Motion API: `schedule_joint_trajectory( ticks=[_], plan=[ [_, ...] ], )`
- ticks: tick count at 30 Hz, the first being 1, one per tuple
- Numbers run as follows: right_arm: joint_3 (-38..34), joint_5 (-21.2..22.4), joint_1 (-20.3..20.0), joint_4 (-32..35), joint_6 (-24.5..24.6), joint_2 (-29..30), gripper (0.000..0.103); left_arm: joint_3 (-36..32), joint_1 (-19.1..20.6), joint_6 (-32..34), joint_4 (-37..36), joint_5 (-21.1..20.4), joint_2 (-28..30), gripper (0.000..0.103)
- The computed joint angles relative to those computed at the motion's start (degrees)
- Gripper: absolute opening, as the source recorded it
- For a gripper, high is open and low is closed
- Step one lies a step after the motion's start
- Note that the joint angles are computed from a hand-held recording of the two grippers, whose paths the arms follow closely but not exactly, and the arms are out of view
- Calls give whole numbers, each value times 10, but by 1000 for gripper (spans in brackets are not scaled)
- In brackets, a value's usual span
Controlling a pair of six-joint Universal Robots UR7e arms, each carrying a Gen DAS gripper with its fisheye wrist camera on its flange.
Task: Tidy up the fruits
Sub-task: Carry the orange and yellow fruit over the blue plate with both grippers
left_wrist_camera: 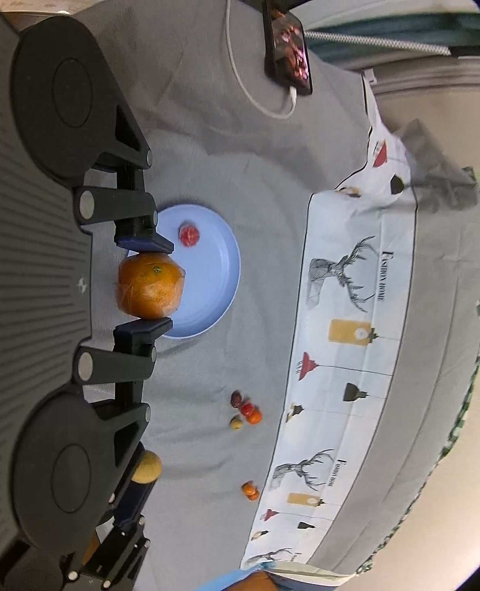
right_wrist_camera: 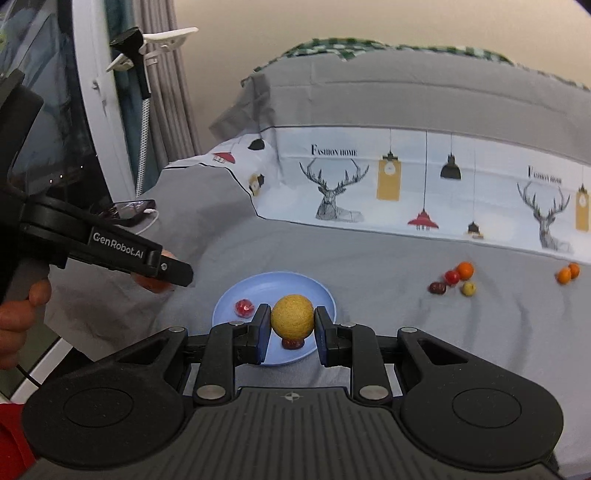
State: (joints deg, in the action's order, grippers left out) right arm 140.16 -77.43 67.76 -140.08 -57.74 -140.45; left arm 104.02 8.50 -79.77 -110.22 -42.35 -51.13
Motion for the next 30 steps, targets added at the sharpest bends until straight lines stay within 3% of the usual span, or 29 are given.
schedule_joint_trajectory(
  ticks=[11, 30],
  plan=[
    [11, -61, 76, -32, -2, 15, 26, 30, -17, -28, 3, 14, -29, 40],
    [8, -129, 115, -81, 22, 84, 26, 37, 14, -9, -17, 21, -31, 40]
  ],
)
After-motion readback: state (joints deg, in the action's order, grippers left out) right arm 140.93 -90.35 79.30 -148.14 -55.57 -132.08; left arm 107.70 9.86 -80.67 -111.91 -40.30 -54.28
